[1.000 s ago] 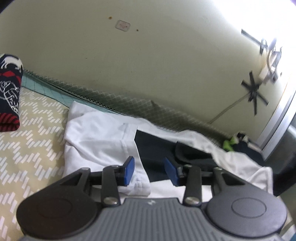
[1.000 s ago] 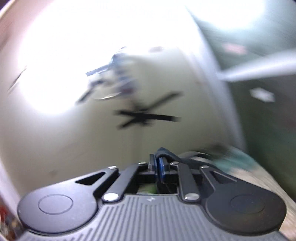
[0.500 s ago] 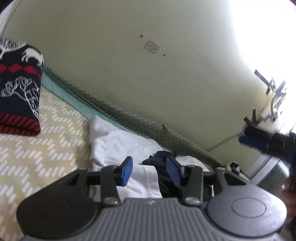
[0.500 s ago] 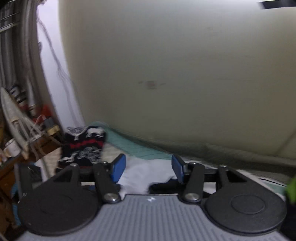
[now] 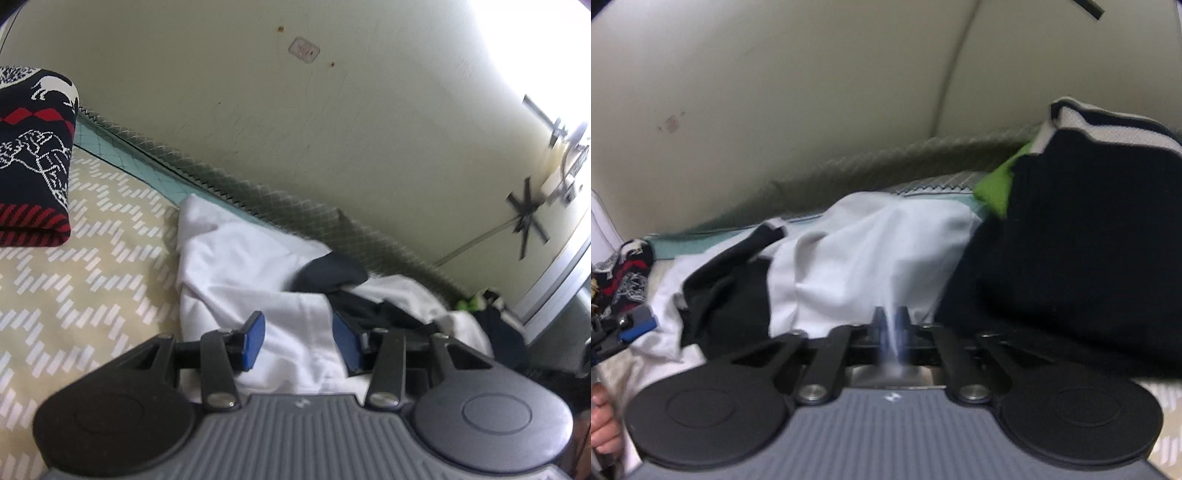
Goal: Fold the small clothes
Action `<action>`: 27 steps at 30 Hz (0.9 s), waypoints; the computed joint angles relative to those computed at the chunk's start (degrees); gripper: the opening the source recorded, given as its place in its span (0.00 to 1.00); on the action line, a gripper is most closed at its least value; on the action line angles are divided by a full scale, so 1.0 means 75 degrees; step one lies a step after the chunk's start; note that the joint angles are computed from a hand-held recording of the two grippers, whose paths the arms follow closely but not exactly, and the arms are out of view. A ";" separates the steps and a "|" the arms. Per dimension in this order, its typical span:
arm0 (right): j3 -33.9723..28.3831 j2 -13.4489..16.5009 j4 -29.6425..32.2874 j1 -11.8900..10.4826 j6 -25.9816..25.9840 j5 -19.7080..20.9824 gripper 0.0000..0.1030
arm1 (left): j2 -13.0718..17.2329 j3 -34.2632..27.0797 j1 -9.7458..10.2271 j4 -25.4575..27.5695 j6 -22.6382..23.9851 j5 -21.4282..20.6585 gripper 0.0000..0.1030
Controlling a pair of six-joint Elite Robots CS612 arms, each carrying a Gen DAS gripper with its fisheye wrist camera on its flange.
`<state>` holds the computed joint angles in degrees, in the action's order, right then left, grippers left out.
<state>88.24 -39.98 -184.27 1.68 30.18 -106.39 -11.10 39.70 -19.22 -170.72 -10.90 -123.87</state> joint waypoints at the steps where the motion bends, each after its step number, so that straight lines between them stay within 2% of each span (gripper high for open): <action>1: -0.0008 0.0038 -0.0120 0.0032 -0.0129 -0.0439 0.00 | 0.0000 -0.0018 -0.0015 0.0145 0.0075 0.0080 0.41; 2: -0.0065 0.0065 -0.0027 0.0063 -0.0205 -0.0911 0.00 | 0.0027 -0.0086 -0.0013 0.0279 0.0074 0.0063 0.41; 3: -0.0056 0.0064 0.0030 0.0056 -0.0181 -0.1063 0.00 | 0.0063 -0.0143 -0.0002 0.0274 0.0033 0.0007 0.40; 5: 0.0081 -0.0027 0.0022 0.0000 -0.0136 -0.0823 0.00 | 0.0095 -0.0198 0.0009 0.0300 0.0000 -0.0022 0.41; 7: 0.0276 -0.0138 -0.0232 0.0050 -0.0190 -0.0885 0.02 | 0.0104 -0.0212 0.0004 0.0284 -0.0035 -0.0034 0.41; 8: 0.0430 -0.0214 -0.0534 0.0069 -0.0101 -0.0780 0.19 | 0.0110 -0.0212 0.0009 0.0239 -0.0055 -0.0057 0.41; 10: 0.0769 -0.0391 -0.1063 0.0144 0.0058 -0.0560 0.43 | 0.0096 -0.0159 0.0013 0.0097 -0.0086 -0.0067 0.41; 14: 0.1056 -0.0595 -0.1518 0.0317 -0.0267 0.0206 0.44 | -0.0249 0.0451 -0.0020 -0.0163 -0.0062 0.0250 0.41; 16: 0.0871 -0.0575 -0.1544 0.0347 -0.0540 0.0746 0.44 | -0.0510 0.0891 0.0014 -0.0271 -0.0336 0.0127 0.41; 18: 0.0431 -0.0385 -0.1533 0.0338 -0.0673 0.1287 0.44 | -0.0780 0.1364 0.0118 -0.0347 -0.0460 -0.0294 0.41; 21: -0.0658 0.0133 -0.0896 0.0274 -0.0580 0.2206 0.42 | -0.1376 0.2562 0.0332 -0.1073 -0.0032 -0.0598 0.41; 24: -0.2038 0.0867 0.0293 0.0240 0.0057 0.2435 0.42 | -0.1991 0.3937 0.0696 -0.2020 0.0630 -0.0694 0.43; 27: -0.3269 0.1591 0.1129 0.0216 0.0729 0.2252 0.44 | -0.2470 0.5043 0.1124 -0.2488 0.1115 -0.0746 0.48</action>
